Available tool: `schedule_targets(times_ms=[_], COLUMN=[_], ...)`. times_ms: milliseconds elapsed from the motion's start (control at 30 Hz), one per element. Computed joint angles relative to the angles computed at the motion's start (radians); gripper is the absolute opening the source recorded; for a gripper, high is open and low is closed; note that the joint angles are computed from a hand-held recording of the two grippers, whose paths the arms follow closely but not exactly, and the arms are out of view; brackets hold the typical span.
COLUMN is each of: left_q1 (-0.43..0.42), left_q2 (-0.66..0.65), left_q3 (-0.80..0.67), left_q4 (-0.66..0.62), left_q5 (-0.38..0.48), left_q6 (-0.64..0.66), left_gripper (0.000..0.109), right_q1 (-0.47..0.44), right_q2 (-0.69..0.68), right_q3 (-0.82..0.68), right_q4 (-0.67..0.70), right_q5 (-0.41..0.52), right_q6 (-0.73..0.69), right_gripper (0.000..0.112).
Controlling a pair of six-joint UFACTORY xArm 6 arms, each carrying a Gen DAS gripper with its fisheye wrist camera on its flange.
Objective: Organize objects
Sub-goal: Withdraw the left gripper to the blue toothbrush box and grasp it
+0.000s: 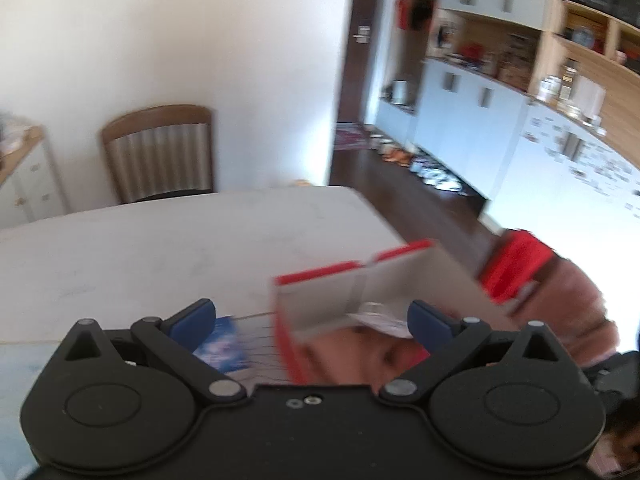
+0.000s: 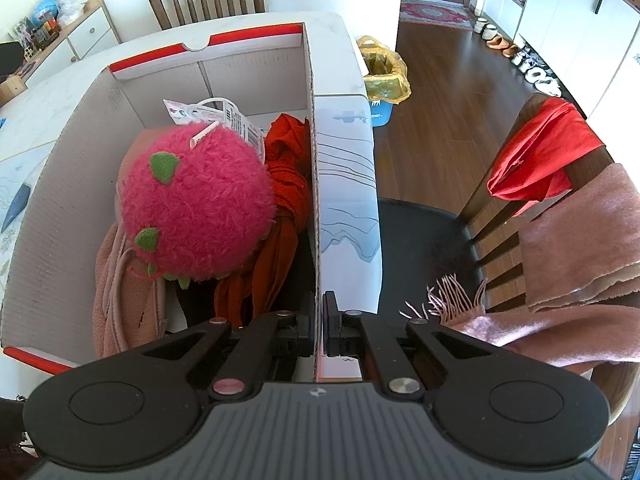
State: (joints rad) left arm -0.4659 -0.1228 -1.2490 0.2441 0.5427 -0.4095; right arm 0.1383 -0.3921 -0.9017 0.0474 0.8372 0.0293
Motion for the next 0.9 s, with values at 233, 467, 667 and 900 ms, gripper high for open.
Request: schedule_targets(times_ms=[233,467,667,900], left_q1=[0.067,0.106,0.115,0.129], left_q2=[0.067,0.150,0.213,0.273], left_q3=[-0.032,-0.052,-0.067,-0.085], left_q4=[0.121,0.132,0.128,0.083], left_q5=[0.047,0.059,0.071,0.083], left_q6=[-0.122,-0.168,-0.163,-0.160], left_gripper=[0.102,0.102,0.102,0.101], right_q1=[0.001,0.006,0.011,0.012], right_q2=[0.001,0.011,0.021,0.029], right_q3=[-0.004,-0.013,-0.021,-0.027], right_q4=[-0.013,-0.028,-0.040,-0.045], right_q5=[0.009,0.017,0.025,0.030], right_q6=[0.010,0.022,0.031,0.028], right_gripper=[0.003,0.003,0.003,0.003])
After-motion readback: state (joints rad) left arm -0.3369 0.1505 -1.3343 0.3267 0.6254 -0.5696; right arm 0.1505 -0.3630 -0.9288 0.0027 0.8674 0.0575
